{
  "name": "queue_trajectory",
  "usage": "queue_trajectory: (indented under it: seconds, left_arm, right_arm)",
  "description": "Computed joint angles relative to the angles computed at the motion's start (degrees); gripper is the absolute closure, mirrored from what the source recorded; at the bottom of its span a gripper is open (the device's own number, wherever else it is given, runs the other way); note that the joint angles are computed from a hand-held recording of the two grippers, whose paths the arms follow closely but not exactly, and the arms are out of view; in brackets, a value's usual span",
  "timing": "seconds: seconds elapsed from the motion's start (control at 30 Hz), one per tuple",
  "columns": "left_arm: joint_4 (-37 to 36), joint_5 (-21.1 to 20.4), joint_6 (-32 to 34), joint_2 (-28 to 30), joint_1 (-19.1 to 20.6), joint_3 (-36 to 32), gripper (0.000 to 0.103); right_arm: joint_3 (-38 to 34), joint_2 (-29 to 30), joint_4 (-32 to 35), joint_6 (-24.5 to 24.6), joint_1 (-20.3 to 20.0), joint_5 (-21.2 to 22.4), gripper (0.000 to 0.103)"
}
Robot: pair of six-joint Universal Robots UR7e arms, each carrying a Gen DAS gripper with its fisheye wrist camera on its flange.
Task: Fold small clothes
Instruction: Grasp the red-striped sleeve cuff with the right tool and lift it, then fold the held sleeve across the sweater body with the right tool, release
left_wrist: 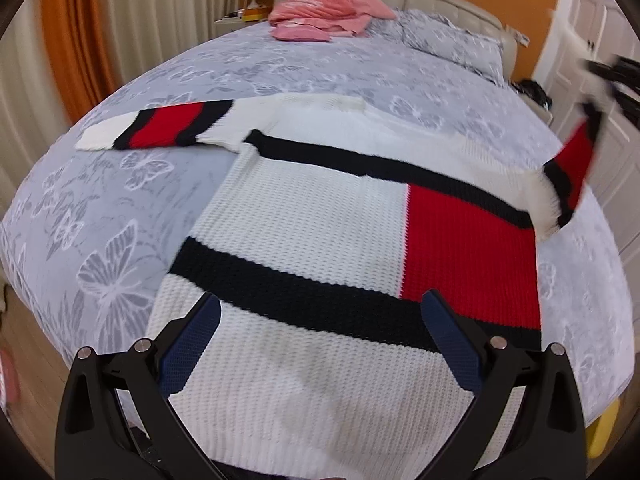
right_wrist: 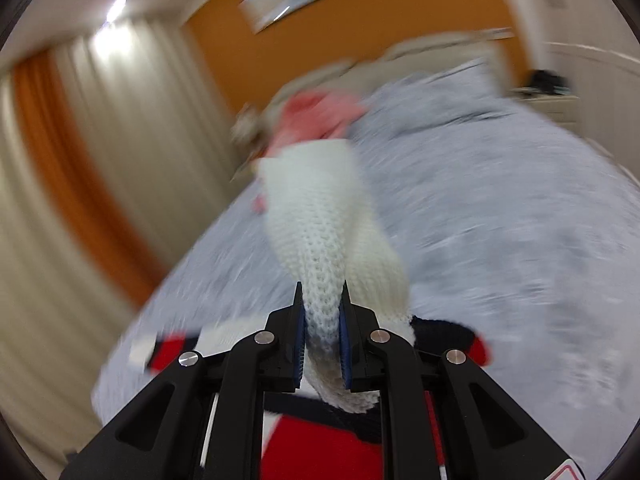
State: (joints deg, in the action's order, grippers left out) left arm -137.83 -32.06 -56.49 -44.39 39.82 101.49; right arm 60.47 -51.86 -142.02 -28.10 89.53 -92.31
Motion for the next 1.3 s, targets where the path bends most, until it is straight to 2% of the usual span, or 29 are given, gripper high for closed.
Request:
queue_trajectory:
  seconds: [0.2, 0.33, 0.4, 0.47, 0.53, 0.57, 0.6, 0.63, 0.67, 0.77, 0.8, 0.83, 0.87, 0.9, 0.97, 1.0, 1.07, 1.1, 1.13, 1.17, 1.23, 1.3]
  left_arm:
    - [-0.60, 0.24, -1.72, -4.42, 0.44, 3.95, 0.005]
    - [-1.63, 1.02, -1.34, -7.15, 1.28, 6.32, 0.005]
    - [-2.64, 0.52, -0.92, -8.09, 2.00, 7.15, 0.005]
    - [-3.90, -0.01, -0.38, -8.89, 2.65, 8.01, 0.005]
    - [-5.47, -0.35, 0.24, -9.64, 3.31, 8.95, 0.005]
    - [-6.16, -0.41, 0.50, -9.93, 3.56, 9.31, 0.005]
    - [-7.27, -0.46, 0.97, -10.31, 3.83, 9.84, 0.005]
    - [-8.20, -0.32, 1.44, -10.58, 4.03, 10.29, 0.005]
    - [-8.74, -0.17, 1.63, -10.71, 4.15, 10.60, 0.005]
    - [-11.84, -0.36, 3.50, -10.42, 4.89, 11.08, 0.005]
    - [-13.00, -0.71, 4.66, -9.67, 5.32, 10.47, 0.005]
    - [-13.75, -1.17, 5.65, -9.12, 5.69, 9.81, 0.005]
    - [-15.51, -1.82, 7.37, -8.00, 6.23, 8.53, 0.005]
    - [-18.86, -2.55, 9.75, -6.56, 6.81, 7.08, 0.005]
    - [-23.27, -5.11, 11.91, -4.34, 8.34, 3.93, 0.005]
    - [-25.51, -8.31, 12.21, -2.78, 9.76, 1.13, 0.005]
    - [-27.30, -11.78, 11.68, -0.43, 11.63, -3.07, 0.005]
    - [-27.19, -13.03, 11.33, 1.49, 12.73, -6.47, 0.005]
    - [-25.97, -13.18, 10.72, 2.74, 13.24, -8.80, 0.005]
    - [-24.59, -13.02, 10.20, 3.79, 13.58, -10.91, 0.005]
    - [-22.75, -11.32, 10.26, 5.30, 13.43, -13.91, 0.005]
    - [-22.11, -8.29, 11.94, 5.94, 12.40, -14.47, 0.005]
  right_arm:
    - [-2.27, 13.32, 3.83, -0.80, 3.82, -10.49, 0.090]
    - [-3.46, 19.21, 4.93, -1.00, 4.90, -17.08, 0.089]
    - [-3.19, 20.98, 4.50, -1.88, 5.39, -20.25, 0.085]
    - [-0.15, 20.24, 2.05, -3.15, 5.56, -21.63, 0.081]
    - [2.45, 17.75, 1.51, -1.86, 5.48, -20.02, 0.078]
    - [5.18, 15.29, -0.18, -1.13, 5.18, -18.10, 0.072]
    - [9.10, 12.01, -3.86, -0.74, 4.67, -16.29, 0.057]
    - [13.49, 8.65, -9.58, -0.53, 4.13, -16.27, 0.050]
    - [17.17, 6.21, -15.22, -0.71, 3.60, -17.39, 0.042]
    - [25.26, -0.30, -29.27, -0.37, 0.37, -26.57, 0.038]
    - [25.81, -1.23, -30.24, 0.44, -0.78, -29.69, 0.038]
    - [26.09, -2.48, -28.82, 2.90, -2.74, -30.42, 0.040]
    - [26.03, -3.96, -25.00, 7.62, -4.75, -28.75, 0.043]
    - [25.78, -5.17, -21.45, 11.30, -6.29, -24.99, 0.044]
    - [24.76, -5.76, -17.90, 16.27, -8.49, -18.82, 0.043]
    - [24.04, -5.30, -17.05, 16.74, -8.95, -16.57, 0.043]
    - [20.89, -3.01, -13.40, 17.51, -9.53, -13.75, 0.046]
    - [18.78, -1.55, -10.74, 18.08, -9.77, -12.93, 0.074]
    - [17.51, -0.63, -9.50, 17.87, -9.64, -13.47, 0.085]
    - [16.74, -0.12, -9.27, 17.66, -9.29, -15.41, 0.085]
    - [19.32, -1.70, -13.92, 15.83, -9.05, -17.06, 0.085]
    - [20.55, -2.25, -16.54, 11.44, -9.09, -22.04, 0.081]
